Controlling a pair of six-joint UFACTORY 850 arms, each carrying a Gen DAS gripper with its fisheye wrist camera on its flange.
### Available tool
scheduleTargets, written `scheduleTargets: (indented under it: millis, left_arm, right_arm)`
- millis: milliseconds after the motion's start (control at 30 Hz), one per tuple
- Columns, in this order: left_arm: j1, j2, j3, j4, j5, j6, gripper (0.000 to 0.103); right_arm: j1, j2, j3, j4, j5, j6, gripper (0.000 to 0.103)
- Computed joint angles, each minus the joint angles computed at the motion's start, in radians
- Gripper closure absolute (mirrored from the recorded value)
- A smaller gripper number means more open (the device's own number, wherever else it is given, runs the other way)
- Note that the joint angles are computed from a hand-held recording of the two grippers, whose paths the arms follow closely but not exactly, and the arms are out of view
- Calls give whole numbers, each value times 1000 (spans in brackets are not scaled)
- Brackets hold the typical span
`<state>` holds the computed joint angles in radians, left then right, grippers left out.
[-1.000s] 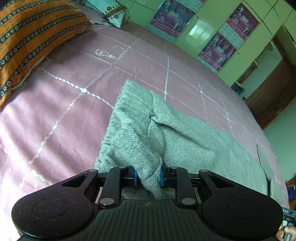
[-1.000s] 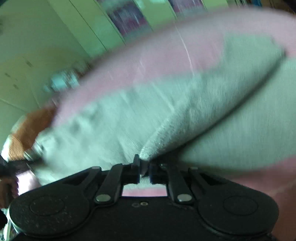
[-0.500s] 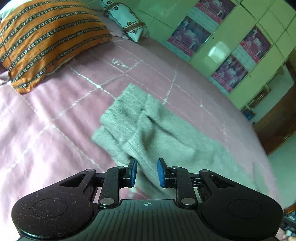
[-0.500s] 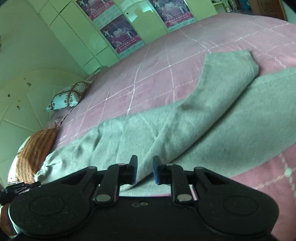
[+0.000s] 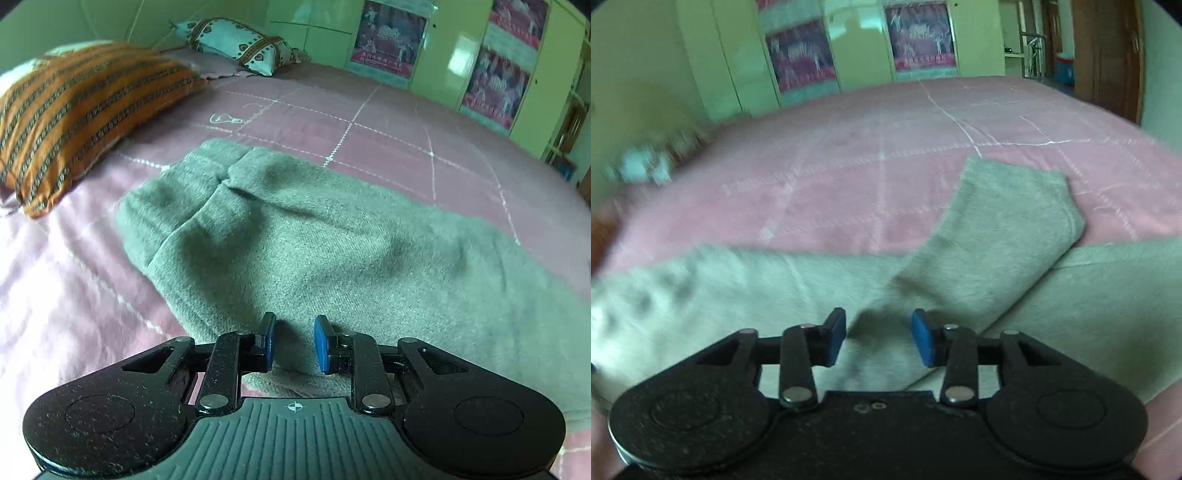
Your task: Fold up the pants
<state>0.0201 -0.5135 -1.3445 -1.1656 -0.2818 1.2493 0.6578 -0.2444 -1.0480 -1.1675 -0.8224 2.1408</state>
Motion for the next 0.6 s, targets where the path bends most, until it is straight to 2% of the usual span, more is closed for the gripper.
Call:
scheduleTargets:
  millis: [67,100,167,267,300,333,400,433,533,600]
  left_arm:
    - [9,-6,-7,-27,-39,45,67]
    - [11,-4,-9,-28,-49,51,67]
    - [20,0,-3,-56,-68,80,67]
    - [21,-4,-5,-101,-73,83,67]
    - [17,-3,0,-114,-64,91,66]
    - [12,-2,2,-112,-50,93,66]
    - [1,2,6,-89,-27,85,63]
    - [0,2,5,-73,-29,76,62]
    - [10,-7,-11,-42,-59,31,62]
    - [15,-14,-25,-11,-75,-12,62]
  right_arm:
    - [-21,21,16,94,50,-45,103]
    - [-14,39,39,94,48,-4,103]
    - [38,82,110,42,3,159,103]
    - [103,130,182,57,-24,198,103]
    - [112,137,182,33,-34,201,100]
    - [111,141,177,4,-36,210,91]
    - [79,128,145,-49,-19,199,68]
    - [61,111,121,-68,-23,184,65]
    - [2,46,35,-97,-15,79,64]
    - [-44,-23,-53,-18,-15,-90,64]
